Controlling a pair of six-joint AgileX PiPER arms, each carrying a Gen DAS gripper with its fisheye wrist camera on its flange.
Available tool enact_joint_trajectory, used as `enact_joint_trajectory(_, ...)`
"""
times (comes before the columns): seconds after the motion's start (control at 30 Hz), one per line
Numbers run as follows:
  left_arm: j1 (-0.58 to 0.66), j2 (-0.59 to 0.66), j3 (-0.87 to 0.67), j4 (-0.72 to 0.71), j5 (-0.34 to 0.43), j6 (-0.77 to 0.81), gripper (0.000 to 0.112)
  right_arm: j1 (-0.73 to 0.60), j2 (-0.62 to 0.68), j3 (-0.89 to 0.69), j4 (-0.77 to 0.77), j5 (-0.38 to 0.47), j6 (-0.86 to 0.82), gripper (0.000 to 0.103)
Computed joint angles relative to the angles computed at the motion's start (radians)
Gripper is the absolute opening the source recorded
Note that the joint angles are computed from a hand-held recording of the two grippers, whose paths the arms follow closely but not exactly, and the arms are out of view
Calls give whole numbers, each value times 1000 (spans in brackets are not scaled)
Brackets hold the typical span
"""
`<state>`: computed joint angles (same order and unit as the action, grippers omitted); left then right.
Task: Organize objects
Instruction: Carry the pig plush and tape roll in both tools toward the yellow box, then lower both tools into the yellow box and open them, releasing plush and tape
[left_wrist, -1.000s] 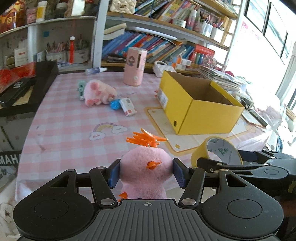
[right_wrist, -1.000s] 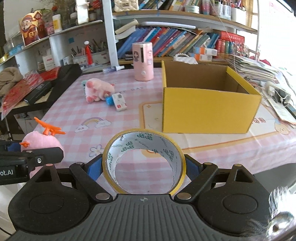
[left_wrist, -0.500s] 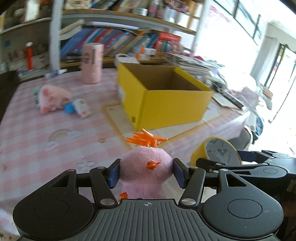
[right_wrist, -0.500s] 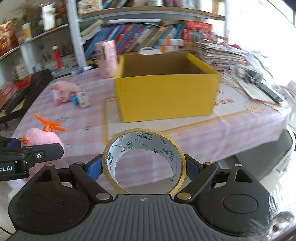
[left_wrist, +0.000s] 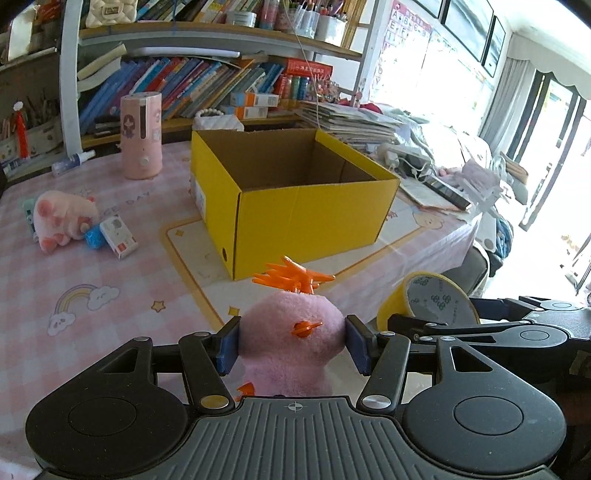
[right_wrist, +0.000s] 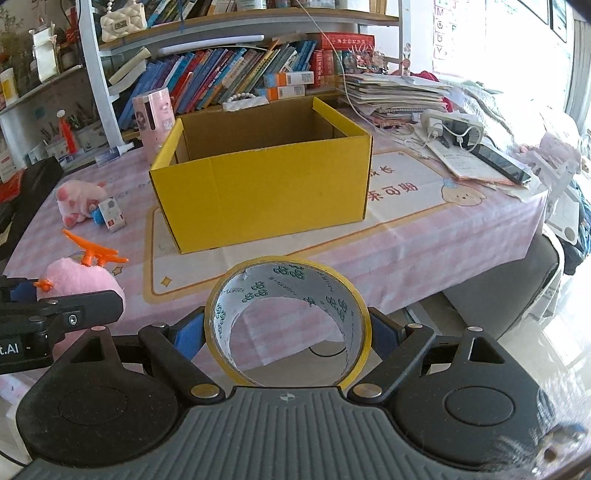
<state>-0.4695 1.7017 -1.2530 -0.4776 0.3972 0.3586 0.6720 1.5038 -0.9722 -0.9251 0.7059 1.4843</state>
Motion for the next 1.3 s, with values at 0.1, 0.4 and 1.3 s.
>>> enact_joint_trajectory(0.1, -8, 21, -29, 25, -1, -29, 57, -29, 9, -16, 15, -20, -42, 87)
enact_joint_trajectory(0.4, -46, 73, -108, 98, -53, -80, 57, -126, 35, -57, 50, -78, -167, 87)
enact_joint_trajectory(1.3, -138, 616, -1029, 705, 175, -674, 57, -568, 341, -607, 698, -433, -1164, 87)
